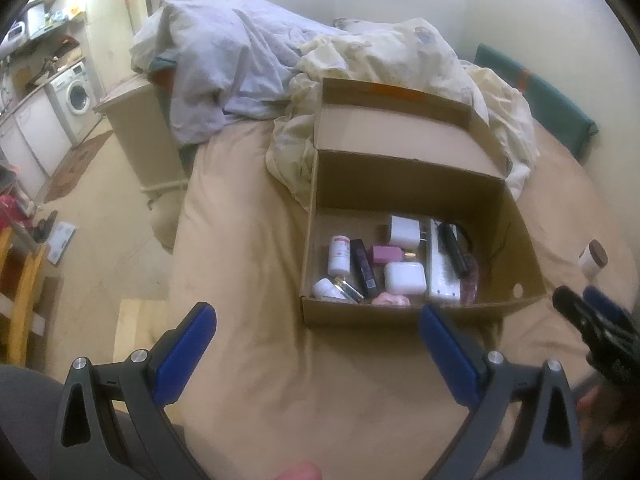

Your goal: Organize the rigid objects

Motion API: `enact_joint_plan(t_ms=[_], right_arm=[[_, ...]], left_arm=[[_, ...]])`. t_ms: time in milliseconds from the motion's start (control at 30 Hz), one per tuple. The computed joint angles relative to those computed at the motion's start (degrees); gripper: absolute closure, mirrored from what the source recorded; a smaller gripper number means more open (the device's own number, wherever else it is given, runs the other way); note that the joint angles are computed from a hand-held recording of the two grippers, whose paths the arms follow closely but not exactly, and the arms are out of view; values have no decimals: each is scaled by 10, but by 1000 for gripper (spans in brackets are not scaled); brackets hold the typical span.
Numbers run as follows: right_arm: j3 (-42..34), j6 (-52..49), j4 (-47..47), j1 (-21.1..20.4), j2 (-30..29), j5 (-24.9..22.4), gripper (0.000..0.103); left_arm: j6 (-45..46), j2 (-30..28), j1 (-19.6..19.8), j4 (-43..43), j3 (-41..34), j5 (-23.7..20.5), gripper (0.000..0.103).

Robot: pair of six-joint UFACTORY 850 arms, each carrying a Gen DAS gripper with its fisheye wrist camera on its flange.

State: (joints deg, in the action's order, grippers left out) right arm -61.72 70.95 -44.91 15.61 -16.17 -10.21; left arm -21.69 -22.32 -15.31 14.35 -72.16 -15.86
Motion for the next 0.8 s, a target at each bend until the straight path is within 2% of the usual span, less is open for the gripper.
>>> enact_joint_plan(t_ms=[267,800], right_arm=[[-2,14,-16,3,-1,-7,0],[-1,17,-16,2,0,-8,0]], left_arm=[[46,-11,4,-58,-12,-18,2],[36,-11,1,-42,-9,-16,2]])
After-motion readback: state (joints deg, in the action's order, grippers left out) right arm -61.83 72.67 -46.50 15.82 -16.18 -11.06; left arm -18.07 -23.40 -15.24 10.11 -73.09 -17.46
